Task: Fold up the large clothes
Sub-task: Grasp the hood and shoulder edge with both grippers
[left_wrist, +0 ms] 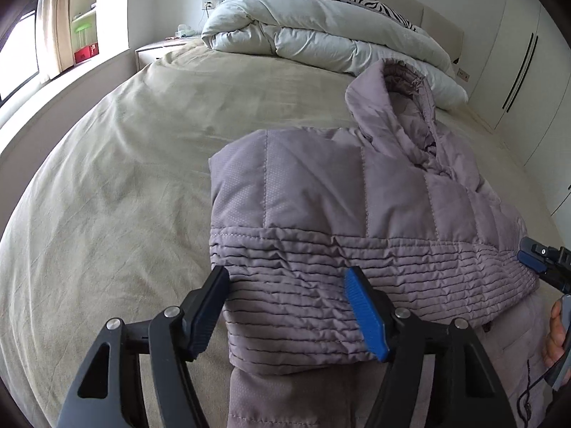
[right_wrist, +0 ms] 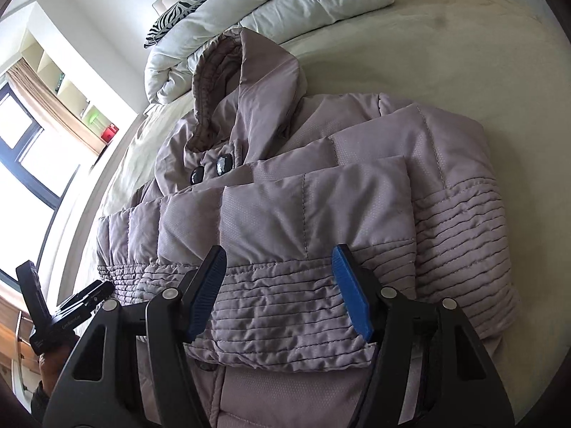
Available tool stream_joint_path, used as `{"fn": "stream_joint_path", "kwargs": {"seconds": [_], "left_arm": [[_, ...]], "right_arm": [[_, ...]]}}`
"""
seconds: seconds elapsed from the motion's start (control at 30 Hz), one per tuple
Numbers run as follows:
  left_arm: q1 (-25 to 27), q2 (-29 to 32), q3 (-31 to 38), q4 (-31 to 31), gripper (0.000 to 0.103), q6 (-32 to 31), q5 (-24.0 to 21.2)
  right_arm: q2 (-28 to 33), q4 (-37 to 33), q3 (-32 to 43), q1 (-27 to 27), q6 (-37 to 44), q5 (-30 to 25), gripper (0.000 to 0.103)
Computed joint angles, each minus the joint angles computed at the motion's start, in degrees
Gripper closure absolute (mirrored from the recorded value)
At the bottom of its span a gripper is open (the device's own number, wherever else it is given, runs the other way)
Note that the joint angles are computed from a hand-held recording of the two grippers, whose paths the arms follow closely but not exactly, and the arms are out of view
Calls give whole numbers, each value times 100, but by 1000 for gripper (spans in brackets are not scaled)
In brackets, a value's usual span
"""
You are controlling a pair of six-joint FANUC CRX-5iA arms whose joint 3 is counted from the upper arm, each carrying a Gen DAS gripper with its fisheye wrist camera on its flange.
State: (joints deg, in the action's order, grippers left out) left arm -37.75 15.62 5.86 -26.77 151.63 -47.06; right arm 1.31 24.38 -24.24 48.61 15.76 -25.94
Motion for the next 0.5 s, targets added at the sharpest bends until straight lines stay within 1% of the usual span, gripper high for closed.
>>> {"fn": "stream_joint_path", "kwargs": {"seconds": [0.03,0.07,0.1,0.13,0.17,0.2,0.27,0.37,0.4,0.43,0.47,0.5], "left_arm": [[17,-209,-123,-147,33,203,119],[-1,-328,-107,-366,33,383,15],[5,-392,-42,-513,33,474,-127],[63,-442,-20,-534,33,483,-133],[132,-467,-8,-519,33,464,-75],[175,-417,88,-508,33,403,-112],[146,-194,373,-518,33,197,-283],[110,356,812,-167,33,-617,-442],[127,597,958,27,33,-887,-554],[181,792,1014,252,33,-1055,-584],[225,893,966,354,31,-1013,-507],[256,890,836,359,29,-864,-324]], "right_arm": [[-136,-83,-43,-9,39,70,42],[-309,36,-195,-30,-56,304,42],[-415,318,-294,-41,-276,413,42],[-455,606,-328,-49,-472,427,41],[-477,742,-316,-48,-506,430,41],[-455,691,-253,-42,-365,433,41],[-294,486,-52,1,-66,257,41],[95,-149,258,-10,446,-199,41],[122,-38,121,-29,370,-32,42],[82,373,-141,-55,109,284,42],[47,771,-339,-68,-149,467,42],[16,869,-379,-40,-169,444,41]]}}
